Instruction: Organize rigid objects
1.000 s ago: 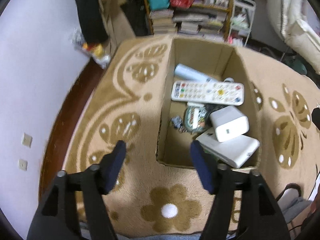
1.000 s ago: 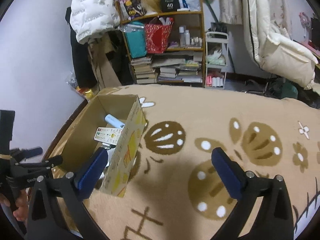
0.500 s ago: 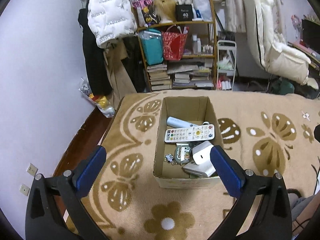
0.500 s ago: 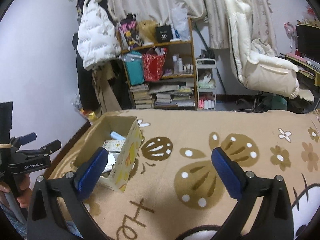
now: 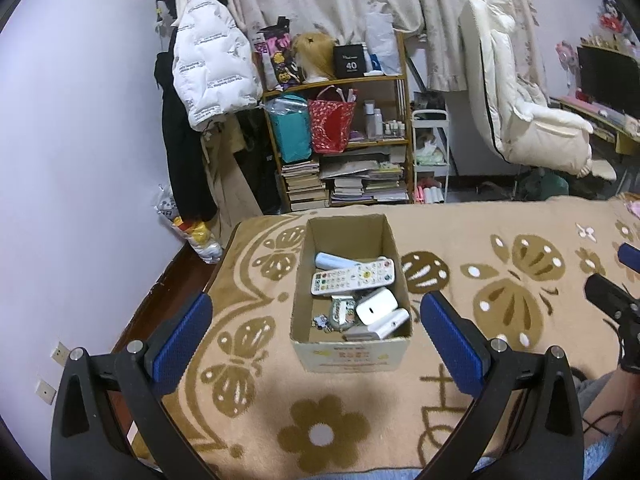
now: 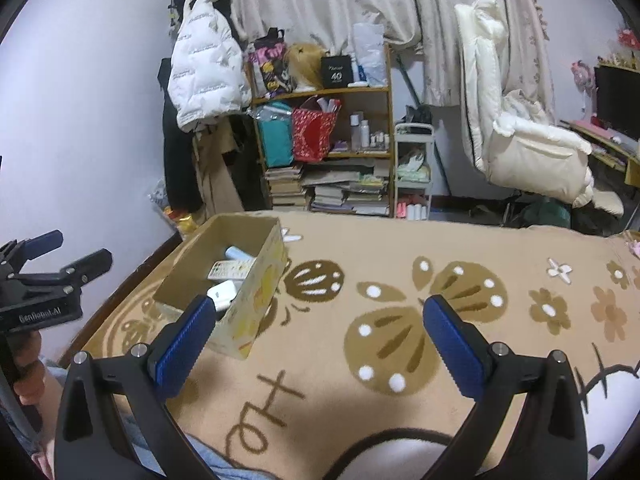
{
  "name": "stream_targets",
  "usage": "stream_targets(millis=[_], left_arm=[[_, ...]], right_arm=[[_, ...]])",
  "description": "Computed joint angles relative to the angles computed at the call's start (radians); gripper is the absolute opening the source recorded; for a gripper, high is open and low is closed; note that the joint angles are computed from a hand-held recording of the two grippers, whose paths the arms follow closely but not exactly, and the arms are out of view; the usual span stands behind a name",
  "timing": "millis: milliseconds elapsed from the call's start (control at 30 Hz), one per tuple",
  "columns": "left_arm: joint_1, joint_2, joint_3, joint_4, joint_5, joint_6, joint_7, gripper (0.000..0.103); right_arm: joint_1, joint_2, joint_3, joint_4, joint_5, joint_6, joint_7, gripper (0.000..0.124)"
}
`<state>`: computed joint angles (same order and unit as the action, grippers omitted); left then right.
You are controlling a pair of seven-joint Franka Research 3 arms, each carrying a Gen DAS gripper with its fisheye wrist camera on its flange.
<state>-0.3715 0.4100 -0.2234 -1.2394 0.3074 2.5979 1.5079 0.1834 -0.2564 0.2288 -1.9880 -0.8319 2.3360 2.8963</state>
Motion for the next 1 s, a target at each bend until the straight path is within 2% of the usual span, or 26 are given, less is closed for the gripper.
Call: stream_targets(millis=[200,533,1000], left_arm=[[-0.015,-0.024,0.009,-0.046,0.041,0.002,-0.015,0.103],[-0.037,0.047,0.013,0.060,0.044,-0.092,-0.024,0.103],[-0.061,0.078,0.027,0.102,0.061,-0.129,-0.008,0.103]], right_arm=[[0.009,0.023,-0.014,-0.005,0.038,0.038,-0.013,0.103],[0.015,0.057,-0.044,0.000,0.097,0.070,-0.040,0.103],[0.012,0.064,-0.046,0.005,0.096,0.063,-0.029,0.103]])
